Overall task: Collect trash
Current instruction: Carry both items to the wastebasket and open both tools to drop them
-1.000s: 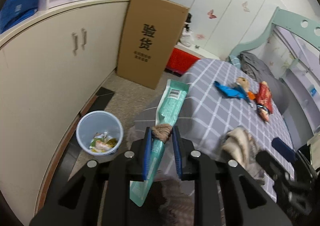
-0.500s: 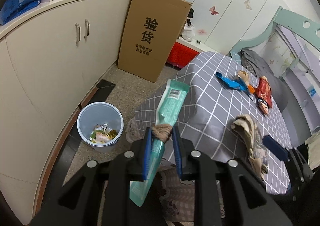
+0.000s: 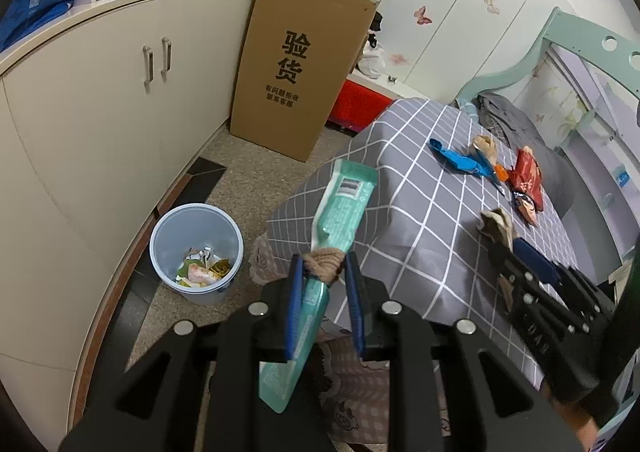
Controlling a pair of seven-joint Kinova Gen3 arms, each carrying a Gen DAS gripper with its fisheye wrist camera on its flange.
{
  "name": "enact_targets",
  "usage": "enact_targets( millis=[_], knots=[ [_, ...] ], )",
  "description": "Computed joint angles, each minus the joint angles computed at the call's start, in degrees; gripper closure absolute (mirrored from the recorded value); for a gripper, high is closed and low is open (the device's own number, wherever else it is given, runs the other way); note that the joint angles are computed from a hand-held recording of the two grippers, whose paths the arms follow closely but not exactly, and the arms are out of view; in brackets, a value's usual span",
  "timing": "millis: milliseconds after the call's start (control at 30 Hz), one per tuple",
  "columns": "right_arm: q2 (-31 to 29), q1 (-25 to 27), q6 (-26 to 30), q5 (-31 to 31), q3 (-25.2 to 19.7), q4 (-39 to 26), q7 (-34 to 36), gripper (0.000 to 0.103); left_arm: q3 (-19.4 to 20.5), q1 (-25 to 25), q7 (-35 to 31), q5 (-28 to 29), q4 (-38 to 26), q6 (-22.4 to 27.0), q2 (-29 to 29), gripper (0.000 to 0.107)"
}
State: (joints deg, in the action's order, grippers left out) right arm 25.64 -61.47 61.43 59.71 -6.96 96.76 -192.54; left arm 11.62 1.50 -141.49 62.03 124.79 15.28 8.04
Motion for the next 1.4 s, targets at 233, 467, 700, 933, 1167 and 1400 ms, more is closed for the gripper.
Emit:
enact_targets(
  millis=[233, 467, 700, 933, 1167, 1400],
  knots=[
    [-6.85, 1.95, -9.55, 11.88, -1.50, 5.26, -8.98, 0.092, -3.00, -2.95, -8.40, 8.00, 0.45, 2.49, -1.60, 0.087],
    [-3.98, 5.18, -19.24, 15.37, -2.83, -2.29, -2.47, 0.096, -8.17, -4.93, -12.29, 11.98, 1.29, 4.32, -2.41, 0.087],
    [3.30, 3.79, -28.65, 6.99, 2.29, -13.08, 10.23, 0.100, -10.13, -8.40, -11.46, 11.03, 0.34, 4.66, 0.49, 0.087],
    [13.13, 10.82, -28.80, -2.92, -3.96, -27.29, 26.54, 0.100, -9.62, -11.18, -3.06, 2.88, -5.81, 2.68, 7.48, 0.087],
    [24.71, 16.91, -28.69, -16.48, -8.96, -41.38, 42.23, 0.100, -12.73, -9.24, 11.26, -10.21, -14.21, 2.91, 16.59, 0.087],
    [36.82, 17.55, -25.01, -25.23, -7.52, -57.41, 50.85, 0.045, -16.68, -6.57, 24.03, -20.55, -22.34, 5.10, 24.02, 0.087]
  ],
)
